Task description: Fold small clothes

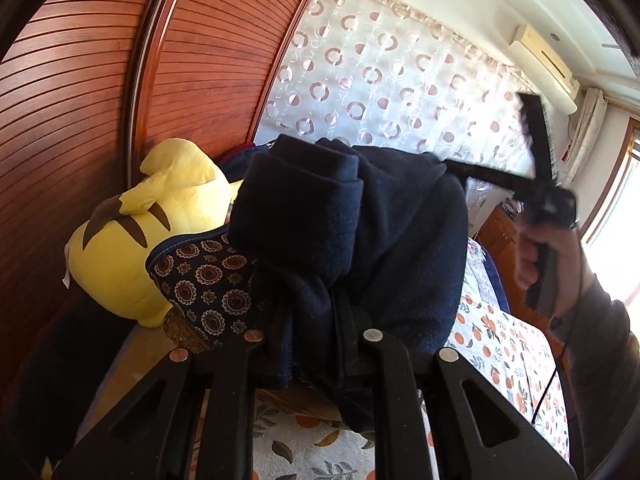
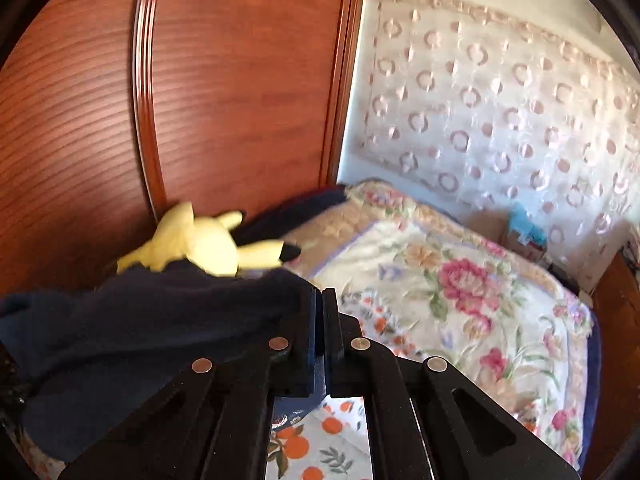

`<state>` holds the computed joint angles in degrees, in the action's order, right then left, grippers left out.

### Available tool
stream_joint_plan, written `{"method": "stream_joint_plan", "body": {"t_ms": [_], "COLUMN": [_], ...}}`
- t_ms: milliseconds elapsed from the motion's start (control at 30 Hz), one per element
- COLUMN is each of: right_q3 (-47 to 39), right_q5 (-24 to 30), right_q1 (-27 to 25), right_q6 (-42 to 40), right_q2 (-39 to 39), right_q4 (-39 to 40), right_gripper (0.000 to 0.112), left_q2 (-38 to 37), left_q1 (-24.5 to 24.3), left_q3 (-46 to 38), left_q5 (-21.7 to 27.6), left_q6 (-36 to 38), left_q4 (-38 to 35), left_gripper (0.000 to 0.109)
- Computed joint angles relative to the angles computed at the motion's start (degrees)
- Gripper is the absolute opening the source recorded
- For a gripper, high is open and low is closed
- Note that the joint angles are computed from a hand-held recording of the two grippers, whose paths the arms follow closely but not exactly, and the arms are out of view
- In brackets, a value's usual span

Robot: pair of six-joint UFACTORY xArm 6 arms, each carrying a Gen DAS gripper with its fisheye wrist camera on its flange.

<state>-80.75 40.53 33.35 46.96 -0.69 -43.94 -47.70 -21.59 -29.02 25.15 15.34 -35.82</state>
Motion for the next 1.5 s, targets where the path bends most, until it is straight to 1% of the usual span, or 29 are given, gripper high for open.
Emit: {"method": "stream_joint_plan", "body": {"t_ms": [33, 100, 133, 167, 200, 233, 267, 300, 333, 400, 467, 533, 600, 667, 733, 767, 900, 933, 1033, 1133, 1167, 1200, 1233, 1267, 1333, 1367, 1433, 1500], "right_q3": [-0.4, -2.1, -2.4, -2.4, -0.5, -0.4, 1.9, 5.6, 7.0, 8.3, 8.6, 8.0, 8.0, 7.8, 8.1, 7.9, 10.2, 12.1, 16.4, 21.8, 23.4, 24.9, 25.7, 26.7, 27.0, 27.3, 27.0, 26.3], "right_q5": [-1.2, -0.8, -0.1, -0.1, 1.0, 1.2, 1.0, -1.0, -4.0, -7.8, -10.2, -10.1, -9.8, -9.5, -10.1, -9.9, -9.0, -8.5, -6.0, -0.2, 2.5, 6.3, 9.4, 13.4, 23.6, 28.4, 38.6, 47.7], "right_q1": [-0.4, -0.2, 0.5, 0.8, 2.0, 2.6, 4.2, 5.0, 5.0, 5.3, 5.6, 5.7, 4.9, 4.0, 3.5, 3.6, 4.7, 6.0, 9.6, 15.1, 17.4, 20.2, 22.7, 25.8, 34.1, 38.0, 46.5, 54.0], "right_q6": [-1.4, -1.6, -0.8, -0.1, 1.8, 3.5, 6.3, 8.9, 10.0, 11.5, 9.3, 7.2, 4.6, 3.2, 3.1, 3.6, 10.7, 14.5, 22.4, 29.3, 31.2, 33.1, 34.9, 36.3, 39.4, 41.0, 44.2, 47.3], "right_q2": [0.9, 2.2, 1.9, 1.6, -0.9, -1.4, -3.8, -7.1, -7.9, -8.4, -7.7, -6.0, -4.3, -3.0, -2.2, -1.9, -5.6, -7.8, -13.1, -19.6, -21.7, -24.2, -25.5, -27.3, -29.4, -30.5, -31.7, -31.8], "right_q4": [2.0, 1.7, 0.8, -0.1, -1.8, -3.4, -5.5, -7.3, -8.1, -8.9, -5.8, -2.8, 1.4, 4.2, 4.5, 4.0, -0.8, -3.4, -9.1, -14.1, -15.4, -16.6, -17.6, -18.3, -20.1, -21.0, -22.2, -22.7], "right_gripper": [0.002, 0.002, 0.004, 0.008, 0.015, 0.026, 0.032, 0.046, 0.052, 0.052, 0.052, 0.052, 0.052, 0.052, 0.052, 0.052, 0.052, 0.052, 0.052, 0.052, 0.052, 0.052, 0.052, 0.052, 0.052, 0.052, 0.057, 0.061], "left_q2": [-0.3, -1.5, -2.7, -3.8, -4.9, -5.9, -6.4, -6.6, -6.3, -3.6, 0.7, 5.4, 9.0, 11.5, 11.1, 10.4, 6.3, 4.5, 0.9, -2.5, -3.8, -4.8, -5.7, -6.5, -7.7, -8.4, -9.7, -9.8], "left_q1": [0.1, 0.4, 0.7, 0.8, 1.0, 1.1, 0.9, 0.5, -0.1, -0.8, -0.9, -0.8, -0.4, -0.2, -0.2, -0.2, -1.2, -1.7, -3.7, -6.2, -7.5, -8.7, -9.8, -11.6, -14.4, -16.5, -19.9, -22.8], "left_q3": [0.0, -0.1, 0.1, 0.2, 0.3, 0.2, 0.2, -0.1, -0.5, -2.6, -5.2, -7.1, -8.1, -7.7, -6.3, -6.0, -4.8, -4.5, -3.9, -3.8, -3.6, -3.4, -3.3, -3.2, -3.1, -3.1, -2.8, -3.4], "left_q5": [0.2, 0.9, 1.0, 0.8, 0.6, -0.1, -0.8, -2.0, -3.3, -4.7, -4.4, -4.2, -2.9, -2.2, -3.4, -3.5, -3.1, -2.6, -2.2, -0.7, -0.3, -0.1, 0.1, 0.3, 0.8, 1.1, 1.2, 1.3], "left_q6": [-0.6, -3.1, -4.2, -3.8, -3.2, -3.3, -4.2, -5.3, -5.6, -6.0, -3.9, -3.7, -5.3, -3.5, -2.7, -3.5, -7.3, -7.5, -10.4, -10.8, -11.5, -12.4, -12.9, -14.1, -15.4, -17.3, -21.3, -24.8], "left_q4": [0.5, 4.2, 6.1, 6.1, 5.9, 6.7, 8.3, 10.5, 12.2, 14.5, 13.5, 15.7, 19.6, 19.5, 18.4, 19.4, 24.5, 25.1, 29.1, 30.3, 31.1, 32.0, 32.6, 33.6, 34.6, 36.4, 40.6, 44.1], "left_gripper": [0.018, 0.023, 0.031, 0.041, 0.047, 0.051, 0.054, 0.056, 0.062, 0.063, 0.063, 0.063, 0.063, 0.063, 0.063, 0.063, 0.063, 0.063, 0.063, 0.064, 0.066, 0.067, 0.071, 0.075, 0.077, 0.082, 0.085, 0.085]}}
